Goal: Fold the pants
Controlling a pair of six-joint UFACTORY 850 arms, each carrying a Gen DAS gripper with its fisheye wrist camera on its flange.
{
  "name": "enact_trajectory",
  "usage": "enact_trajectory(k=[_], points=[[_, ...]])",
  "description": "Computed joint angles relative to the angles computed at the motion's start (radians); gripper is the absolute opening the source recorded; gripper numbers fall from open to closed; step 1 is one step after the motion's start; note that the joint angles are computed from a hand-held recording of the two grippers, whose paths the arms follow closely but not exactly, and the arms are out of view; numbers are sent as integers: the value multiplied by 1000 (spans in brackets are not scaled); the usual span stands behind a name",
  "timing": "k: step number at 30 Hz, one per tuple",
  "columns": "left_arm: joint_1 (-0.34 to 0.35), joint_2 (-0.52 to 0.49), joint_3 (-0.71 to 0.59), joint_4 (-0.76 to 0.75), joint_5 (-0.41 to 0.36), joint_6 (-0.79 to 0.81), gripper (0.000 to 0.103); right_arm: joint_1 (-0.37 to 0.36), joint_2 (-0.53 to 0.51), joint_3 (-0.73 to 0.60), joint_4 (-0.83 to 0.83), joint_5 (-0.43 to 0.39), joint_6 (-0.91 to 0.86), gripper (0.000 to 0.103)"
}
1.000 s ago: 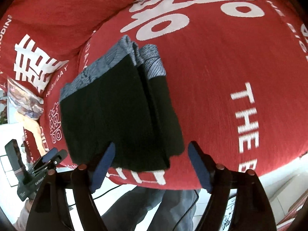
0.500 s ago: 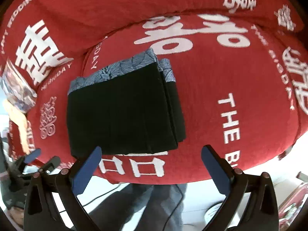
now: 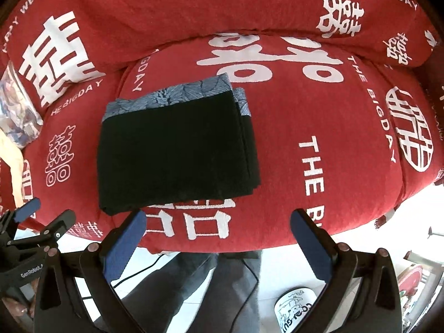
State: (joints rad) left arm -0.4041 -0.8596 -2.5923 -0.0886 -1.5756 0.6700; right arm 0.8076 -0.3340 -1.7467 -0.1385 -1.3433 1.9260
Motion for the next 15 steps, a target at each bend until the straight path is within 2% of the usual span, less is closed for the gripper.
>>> enact_trajectory(k=[5,9,15], points=[[-7,-49,-120,3,-33,-26,103,-7,-32,-81,-9,-82,-17,103],[-19,-64,-163,24,-48,-77,103,-9,-40,-111,-18,-119,-34,103],[-37,61,49,63,50,-111,103,-5,-51,-142,-12,-179,-119,103]])
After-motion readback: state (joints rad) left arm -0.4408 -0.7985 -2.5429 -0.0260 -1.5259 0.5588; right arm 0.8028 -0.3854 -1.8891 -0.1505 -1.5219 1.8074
